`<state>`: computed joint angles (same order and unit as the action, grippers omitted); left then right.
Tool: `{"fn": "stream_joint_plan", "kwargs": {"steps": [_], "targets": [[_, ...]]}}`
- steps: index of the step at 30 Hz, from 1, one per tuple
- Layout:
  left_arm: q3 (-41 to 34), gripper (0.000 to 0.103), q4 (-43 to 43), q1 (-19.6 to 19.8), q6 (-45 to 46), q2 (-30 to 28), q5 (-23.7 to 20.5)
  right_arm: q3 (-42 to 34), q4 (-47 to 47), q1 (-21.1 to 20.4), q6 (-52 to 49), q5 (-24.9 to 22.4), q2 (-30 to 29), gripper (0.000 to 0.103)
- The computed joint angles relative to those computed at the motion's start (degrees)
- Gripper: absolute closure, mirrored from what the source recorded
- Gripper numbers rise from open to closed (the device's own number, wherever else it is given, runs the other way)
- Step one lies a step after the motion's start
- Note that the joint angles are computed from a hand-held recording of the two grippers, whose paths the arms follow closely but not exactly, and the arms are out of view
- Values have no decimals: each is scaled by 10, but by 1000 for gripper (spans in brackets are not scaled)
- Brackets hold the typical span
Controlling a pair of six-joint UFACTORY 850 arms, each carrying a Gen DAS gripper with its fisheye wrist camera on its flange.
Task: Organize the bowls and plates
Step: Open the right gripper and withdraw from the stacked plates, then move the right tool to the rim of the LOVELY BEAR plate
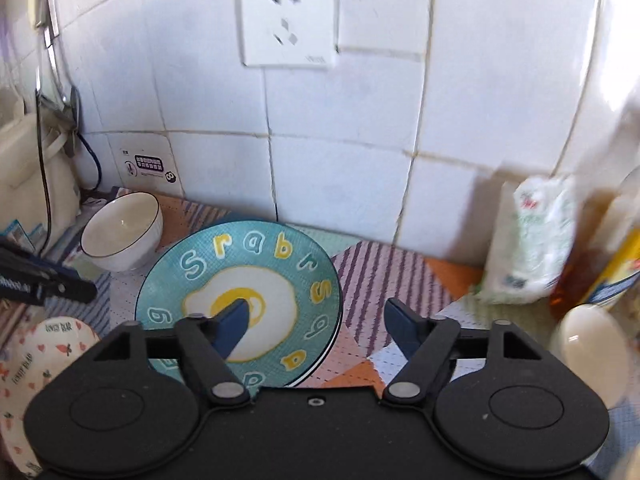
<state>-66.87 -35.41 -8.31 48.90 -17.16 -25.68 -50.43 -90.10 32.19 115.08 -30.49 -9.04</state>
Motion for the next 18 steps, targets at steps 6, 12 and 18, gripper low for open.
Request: {"fn": "stream_joint_plan", "kwargs": {"steps": [6,12,18], "targets": [[58,64,-139,35,219,59,2,-35,75,102,-41,-171,-20,7],[115,41,-316,104,448,100,-42,-20,-23,183,107,-250,-19,6],[151,7,-369,171,559,123,-102,-53,-2,223,180,-225,-52,6]]}}
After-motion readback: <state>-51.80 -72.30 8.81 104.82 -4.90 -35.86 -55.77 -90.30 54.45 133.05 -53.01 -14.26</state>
